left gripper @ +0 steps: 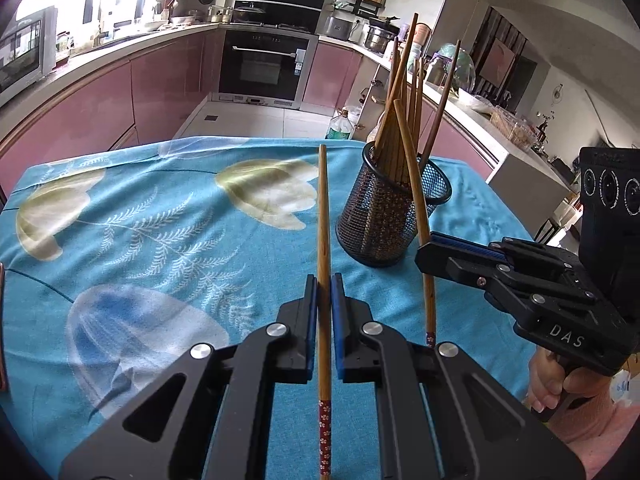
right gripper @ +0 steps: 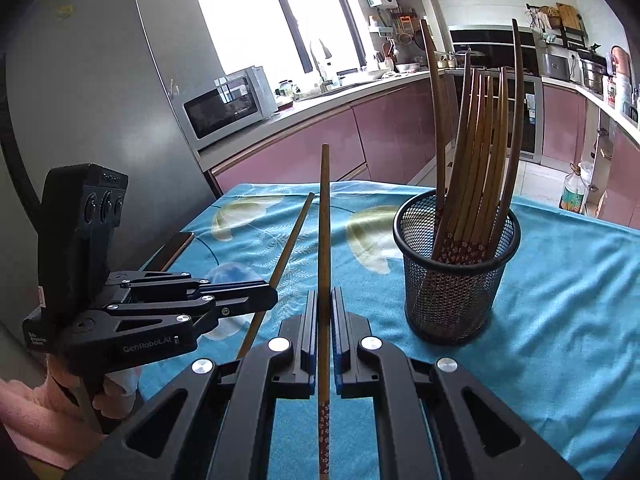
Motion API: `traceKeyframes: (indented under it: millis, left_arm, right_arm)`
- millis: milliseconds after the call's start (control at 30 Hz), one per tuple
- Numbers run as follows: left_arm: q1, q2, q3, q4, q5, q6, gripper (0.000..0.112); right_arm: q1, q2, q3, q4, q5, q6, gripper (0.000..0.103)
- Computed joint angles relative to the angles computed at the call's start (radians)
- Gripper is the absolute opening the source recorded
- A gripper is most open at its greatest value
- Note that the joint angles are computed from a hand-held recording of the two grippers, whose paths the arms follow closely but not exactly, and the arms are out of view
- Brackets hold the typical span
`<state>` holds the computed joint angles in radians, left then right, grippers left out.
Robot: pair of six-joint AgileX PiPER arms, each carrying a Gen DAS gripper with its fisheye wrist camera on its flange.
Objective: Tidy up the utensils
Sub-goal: 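Lift both held chopsticks upright and carry them toward the mesh cup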
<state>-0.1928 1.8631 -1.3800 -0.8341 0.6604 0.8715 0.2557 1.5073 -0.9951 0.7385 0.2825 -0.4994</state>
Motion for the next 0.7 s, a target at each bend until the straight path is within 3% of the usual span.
traceKeyframes:
  millis: [700]
  left_arm:
    - [0.002,-0.054,0.008,-0.058,0.021,0.045,0.007]
  right_arm:
    - [-0.002,-0.042,0.035,0.076,-0.044,-0.066,0.006]
